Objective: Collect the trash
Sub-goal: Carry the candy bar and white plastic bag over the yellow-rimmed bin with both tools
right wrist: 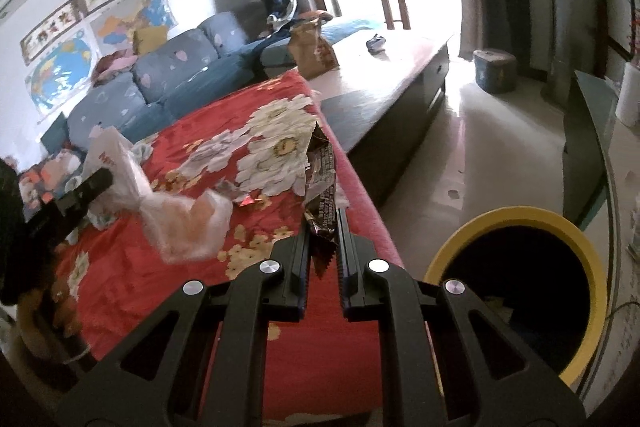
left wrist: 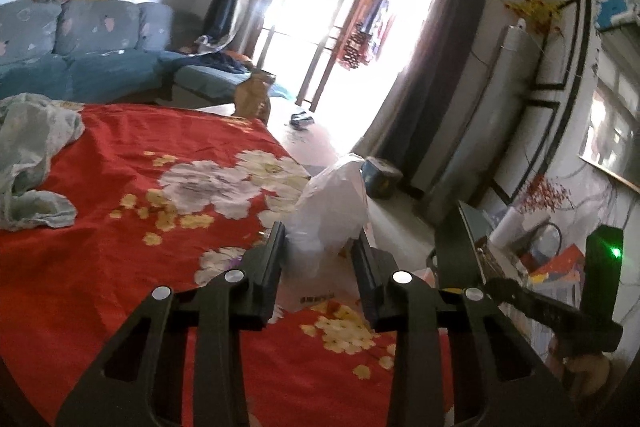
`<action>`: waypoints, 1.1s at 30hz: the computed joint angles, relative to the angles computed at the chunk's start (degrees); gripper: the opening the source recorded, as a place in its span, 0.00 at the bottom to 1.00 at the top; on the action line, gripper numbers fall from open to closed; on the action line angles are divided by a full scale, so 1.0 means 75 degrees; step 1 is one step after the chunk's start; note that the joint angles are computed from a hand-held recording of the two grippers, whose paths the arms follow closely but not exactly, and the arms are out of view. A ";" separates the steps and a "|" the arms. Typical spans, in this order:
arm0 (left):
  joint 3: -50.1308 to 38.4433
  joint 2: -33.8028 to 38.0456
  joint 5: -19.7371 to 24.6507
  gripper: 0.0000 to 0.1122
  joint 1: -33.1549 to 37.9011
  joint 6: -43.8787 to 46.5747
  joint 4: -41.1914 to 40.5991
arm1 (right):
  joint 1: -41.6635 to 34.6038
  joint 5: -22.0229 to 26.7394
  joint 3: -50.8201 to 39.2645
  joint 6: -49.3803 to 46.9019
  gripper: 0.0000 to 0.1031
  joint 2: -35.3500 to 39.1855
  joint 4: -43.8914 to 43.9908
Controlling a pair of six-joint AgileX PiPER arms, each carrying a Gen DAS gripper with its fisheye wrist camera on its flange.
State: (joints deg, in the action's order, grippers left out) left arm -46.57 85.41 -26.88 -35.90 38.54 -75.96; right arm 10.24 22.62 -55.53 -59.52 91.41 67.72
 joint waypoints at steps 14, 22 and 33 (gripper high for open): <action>-0.1432 0.1399 0.0506 0.27 -0.0759 0.1047 -0.0433 | -0.1042 0.0125 0.0254 -0.0501 0.07 0.0055 0.0643; -0.2520 0.2257 0.0743 0.27 -0.1134 0.2457 -0.1339 | -0.1671 0.0253 0.0327 -0.0612 0.07 0.0219 0.0889; -0.4141 0.3533 0.0970 0.27 -0.1494 0.4744 -0.3059 | -0.2374 0.0560 0.0110 -0.0362 0.08 0.0708 0.0695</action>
